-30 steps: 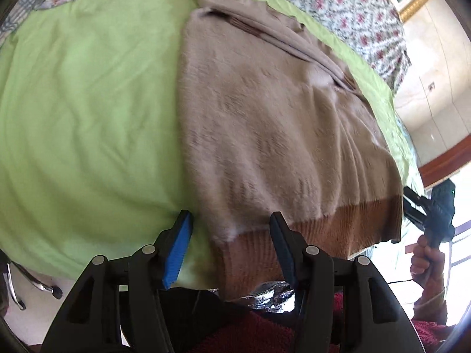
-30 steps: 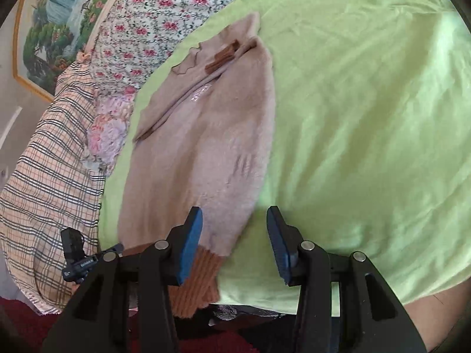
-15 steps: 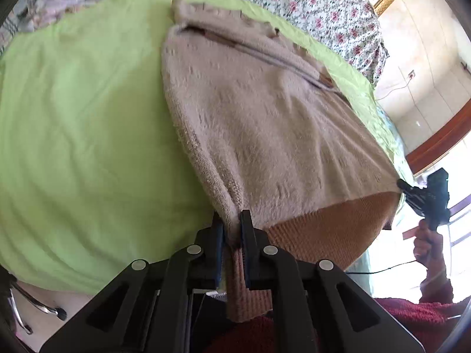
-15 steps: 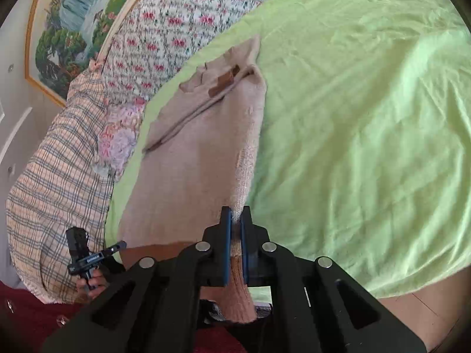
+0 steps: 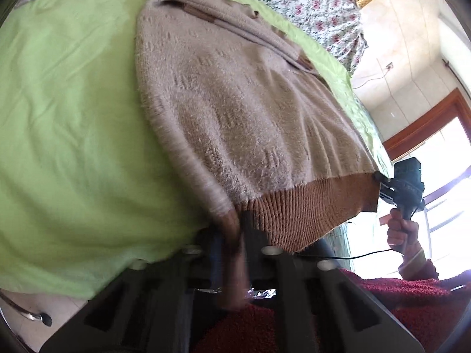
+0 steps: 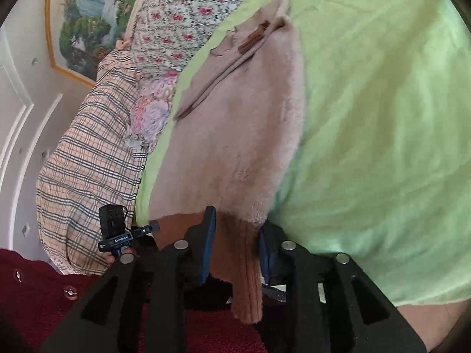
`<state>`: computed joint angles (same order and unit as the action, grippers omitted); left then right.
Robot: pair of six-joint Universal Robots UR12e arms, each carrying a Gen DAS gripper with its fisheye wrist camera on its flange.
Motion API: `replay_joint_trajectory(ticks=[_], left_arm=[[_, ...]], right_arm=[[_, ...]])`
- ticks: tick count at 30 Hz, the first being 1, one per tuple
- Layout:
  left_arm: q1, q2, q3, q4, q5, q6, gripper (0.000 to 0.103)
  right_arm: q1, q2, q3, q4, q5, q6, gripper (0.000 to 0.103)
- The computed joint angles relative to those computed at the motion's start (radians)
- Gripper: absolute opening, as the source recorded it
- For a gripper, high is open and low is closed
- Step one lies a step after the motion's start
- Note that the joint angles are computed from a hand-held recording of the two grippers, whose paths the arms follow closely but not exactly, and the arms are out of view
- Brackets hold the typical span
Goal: Fold small clothes
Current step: 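Grasp the brown ribbed hem with both grippers and lift it, then fold the hem up toward the collar with both grippers and release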
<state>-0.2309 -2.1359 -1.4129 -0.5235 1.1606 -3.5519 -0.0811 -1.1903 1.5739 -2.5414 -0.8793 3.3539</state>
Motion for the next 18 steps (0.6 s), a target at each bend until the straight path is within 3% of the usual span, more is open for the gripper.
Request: replay_joint_trajectory(ticks=[5, 10, 15, 18], left_arm=[[-0.003, 0.023, -0.035, 0.092, 0.021, -0.005, 0.006], [0.001, 0.028, -0.031, 0.166, 0.011, -0.042, 0.005], [0.013, 0.017, 0.021, 0.245, 0.019, -0.048, 0.005], [0.027, -0.014, 0.09, 0.295, 0.042, -0.061, 0.006]], right_arm=[[-0.008, -0.027, 0.021, -0.006, -0.022, -0.022, 0.008], [-0.006, -0.014, 0.006, -0.089, 0.038, 0.013, 0.008], [0.0, 0.024, -0.071, -0.208, 0.057, 0.071, 0.008], [0.001, 0.083, -0.16, -0.283, 0.059, 0.138, 0.008]])
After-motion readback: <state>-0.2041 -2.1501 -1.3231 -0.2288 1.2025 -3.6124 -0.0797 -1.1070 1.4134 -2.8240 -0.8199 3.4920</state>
